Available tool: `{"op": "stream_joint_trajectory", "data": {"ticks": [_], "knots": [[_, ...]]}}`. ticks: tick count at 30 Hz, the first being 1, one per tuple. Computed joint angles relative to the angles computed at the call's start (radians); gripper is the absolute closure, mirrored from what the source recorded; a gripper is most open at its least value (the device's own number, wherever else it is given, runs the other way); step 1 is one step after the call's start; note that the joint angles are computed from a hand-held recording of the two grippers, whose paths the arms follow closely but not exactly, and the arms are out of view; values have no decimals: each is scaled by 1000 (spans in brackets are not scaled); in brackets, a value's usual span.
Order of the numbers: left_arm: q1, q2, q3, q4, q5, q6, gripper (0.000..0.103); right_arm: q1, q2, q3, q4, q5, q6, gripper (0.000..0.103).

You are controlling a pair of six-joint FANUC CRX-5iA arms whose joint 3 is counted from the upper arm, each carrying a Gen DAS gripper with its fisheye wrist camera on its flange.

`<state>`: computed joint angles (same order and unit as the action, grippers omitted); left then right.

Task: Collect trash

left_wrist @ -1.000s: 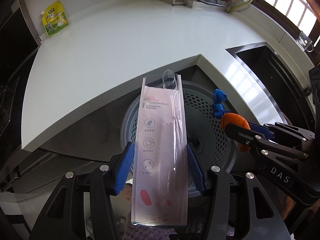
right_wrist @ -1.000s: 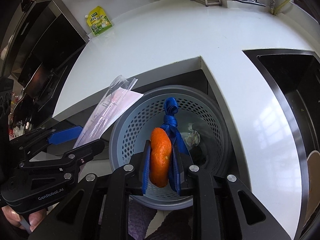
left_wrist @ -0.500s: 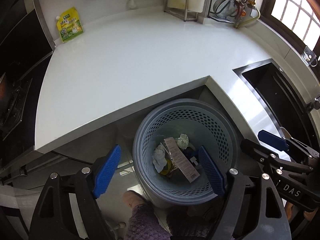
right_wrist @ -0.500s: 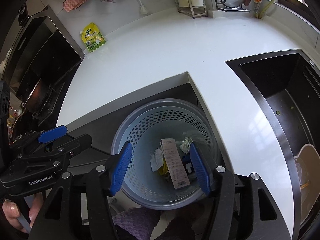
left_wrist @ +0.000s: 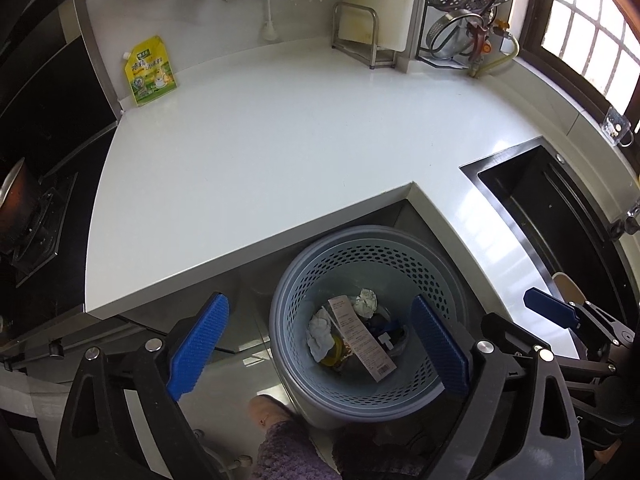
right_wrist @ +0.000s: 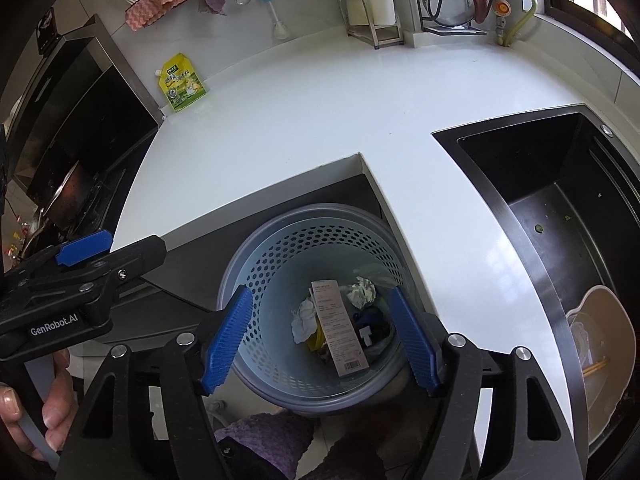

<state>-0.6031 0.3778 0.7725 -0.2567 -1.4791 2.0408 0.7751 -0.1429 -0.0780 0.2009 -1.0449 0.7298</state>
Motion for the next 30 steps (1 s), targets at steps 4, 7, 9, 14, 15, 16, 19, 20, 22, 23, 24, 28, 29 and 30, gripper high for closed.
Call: {"op": "stream_joint_trajectory", "data": {"ticks": [4, 7, 9, 14, 15, 16, 19, 20, 22, 23, 24, 28, 29, 30], "knots": [[-9, 6, 26, -22, -11, 3, 7, -5, -2, 2, 4, -4, 2, 34], [-11, 8, 35, -28, -17, 4, 7, -5, -2, 5, 10, -7, 7, 34], [-11, 9, 38, -29, -19, 5, 7, -5, -1, 8, 11, -10, 10, 33], [-16, 13, 47, -40, -24, 4, 7, -3, -5, 5, 16, -11, 6, 33], [-16, 13, 48, -40, -23, 3, 7, -4, -5, 5, 17, -12, 5, 33], [-15, 12, 46, -36, -21, 1, 7, -4, -4, 6, 18, -12, 5, 33], [-6, 6, 33, -12, -8, 1, 7, -4, -3, 9, 15, -13, 14, 33], [-7, 10, 40, -14, -14, 0, 7, -4, -3, 8, 16, -14, 17, 33], [-9, 18, 51, -19, -26, -3, 7, -3, -2, 10, 18, -14, 20, 33], [-9, 20, 54, -21, -29, -2, 7, -2, -1, 11, 19, -15, 20, 33], [-9, 21, 56, -22, -31, -1, 7, -3, -1, 11, 19, -16, 22, 33], [-11, 32, 73, -33, -51, 6, 7, -5, 1, 14, 13, -17, 26, 33], [-10, 33, 73, -31, -53, 5, 7, -6, 2, 15, 11, -18, 27, 33], [-9, 35, 75, -30, -56, 5, 7, -7, 2, 15, 9, -18, 28, 33]]}}
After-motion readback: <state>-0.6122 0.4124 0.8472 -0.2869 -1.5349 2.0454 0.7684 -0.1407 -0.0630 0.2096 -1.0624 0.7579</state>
